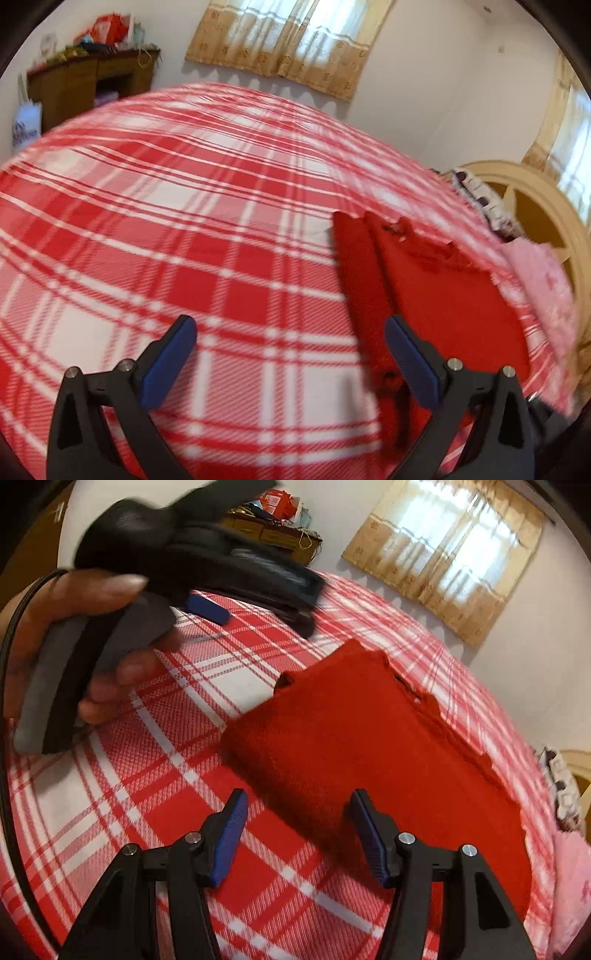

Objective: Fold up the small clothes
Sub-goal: 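Move the left gripper to the side edge of the folded dress and close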

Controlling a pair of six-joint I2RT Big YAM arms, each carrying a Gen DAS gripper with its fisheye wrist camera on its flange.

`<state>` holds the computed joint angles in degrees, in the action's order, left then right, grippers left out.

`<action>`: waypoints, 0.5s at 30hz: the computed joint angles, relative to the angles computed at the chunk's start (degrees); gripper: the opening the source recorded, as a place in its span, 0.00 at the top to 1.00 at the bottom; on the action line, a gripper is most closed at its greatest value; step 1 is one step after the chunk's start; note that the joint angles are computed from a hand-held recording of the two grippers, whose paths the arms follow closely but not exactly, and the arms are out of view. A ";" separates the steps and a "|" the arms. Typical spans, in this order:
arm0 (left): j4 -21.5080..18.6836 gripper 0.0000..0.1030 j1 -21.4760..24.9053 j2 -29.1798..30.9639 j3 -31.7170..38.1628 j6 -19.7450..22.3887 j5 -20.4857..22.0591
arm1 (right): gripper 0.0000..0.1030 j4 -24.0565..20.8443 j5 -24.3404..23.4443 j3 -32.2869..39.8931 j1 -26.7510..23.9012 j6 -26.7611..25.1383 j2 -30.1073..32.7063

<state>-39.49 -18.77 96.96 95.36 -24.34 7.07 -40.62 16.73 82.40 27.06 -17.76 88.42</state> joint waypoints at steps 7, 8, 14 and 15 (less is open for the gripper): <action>-1.84 0.00 -0.93 5.98 7.88 -0.53 5.94 | 0.43 4.54 1.27 -1.07 0.35 1.09 0.48; -2.57 0.00 -0.99 6.92 9.22 -0.27 6.60 | 0.43 4.68 0.95 -1.17 0.16 1.44 0.45; -6.15 0.01 -1.30 11.18 15.07 1.97 7.26 | 0.43 4.11 0.10 0.17 -0.32 2.68 1.42; -6.28 0.01 -1.16 11.91 15.98 1.60 8.96 | 0.43 3.96 0.36 0.45 -0.10 2.92 1.65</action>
<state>-45.77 -19.93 108.87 111.34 -22.74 16.03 -36.66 17.09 82.85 26.96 -14.84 90.06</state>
